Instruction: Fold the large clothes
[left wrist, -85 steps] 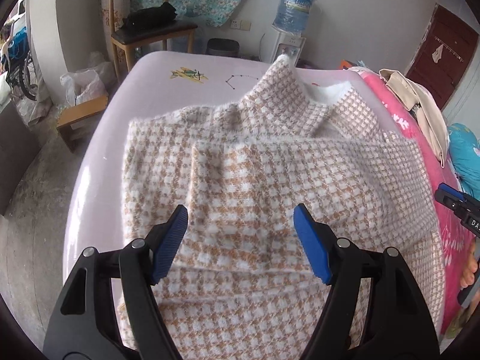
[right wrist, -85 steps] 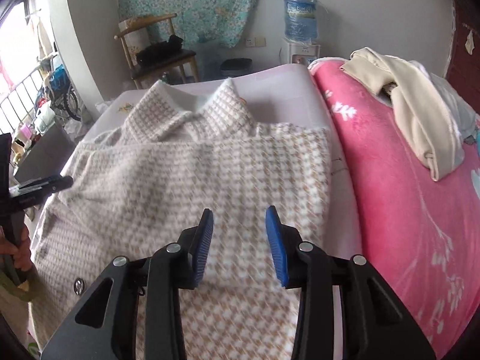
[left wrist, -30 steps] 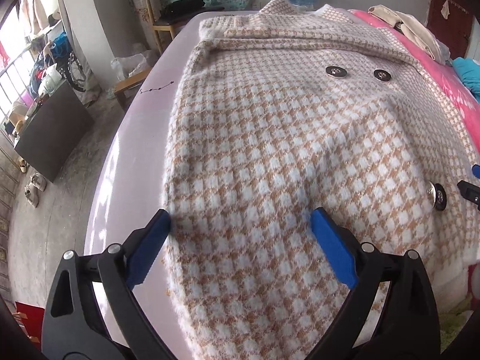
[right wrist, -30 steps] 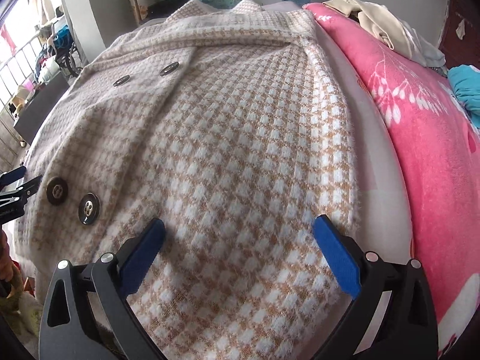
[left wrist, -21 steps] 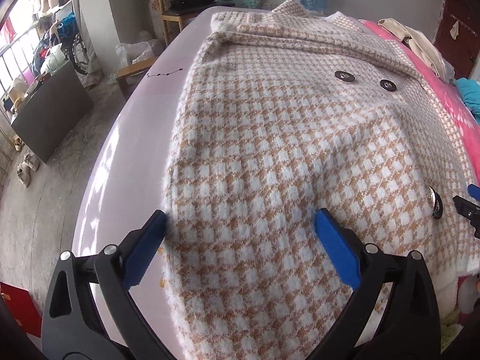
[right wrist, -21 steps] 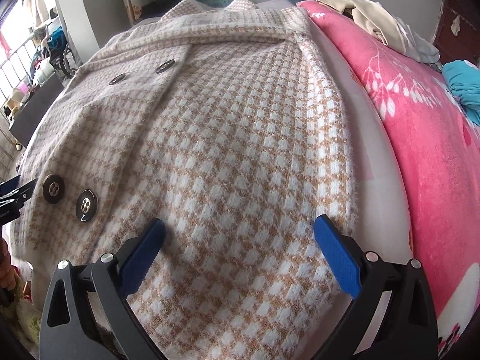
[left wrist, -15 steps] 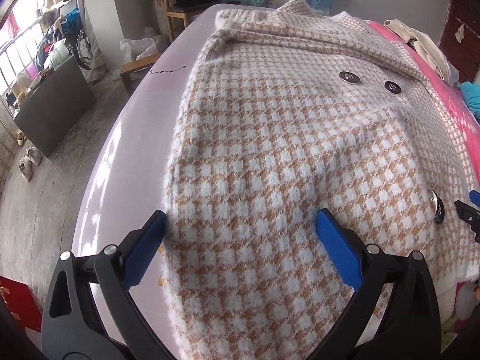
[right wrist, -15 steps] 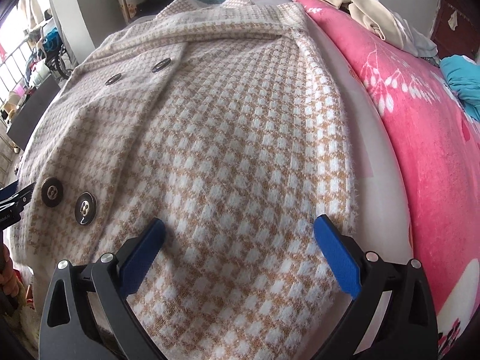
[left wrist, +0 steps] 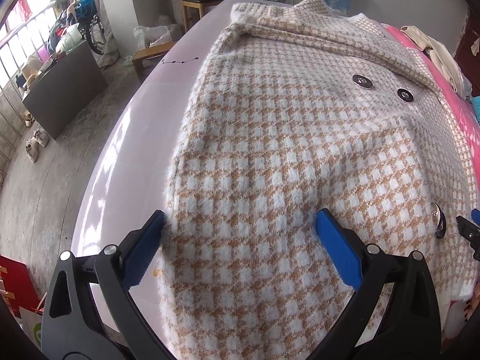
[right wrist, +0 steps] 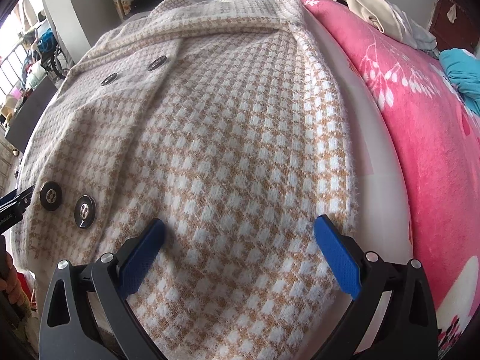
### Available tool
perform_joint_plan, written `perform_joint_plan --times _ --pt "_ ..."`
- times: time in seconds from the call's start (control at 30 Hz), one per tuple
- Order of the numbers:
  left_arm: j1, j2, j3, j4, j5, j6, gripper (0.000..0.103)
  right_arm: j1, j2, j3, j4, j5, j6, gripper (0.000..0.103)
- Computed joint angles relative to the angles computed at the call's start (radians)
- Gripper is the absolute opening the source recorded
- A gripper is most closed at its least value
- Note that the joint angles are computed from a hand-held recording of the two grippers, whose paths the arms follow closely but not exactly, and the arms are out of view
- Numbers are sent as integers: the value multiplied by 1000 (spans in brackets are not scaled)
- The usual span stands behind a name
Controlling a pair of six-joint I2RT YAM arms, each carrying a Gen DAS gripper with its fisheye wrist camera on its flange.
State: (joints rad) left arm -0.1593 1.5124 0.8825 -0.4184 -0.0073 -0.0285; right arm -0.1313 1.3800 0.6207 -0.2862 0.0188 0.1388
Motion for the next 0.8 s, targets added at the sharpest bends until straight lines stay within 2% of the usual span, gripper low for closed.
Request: perform_joint_plan --times 0.4,0.8 --pt "-8 9 11 -25 -19 -19 96 31 3 -8 -6 41 34 97" --pt "-5 12 2 -9 -5 7 96 58 -63 -81 13 65 -2 97"
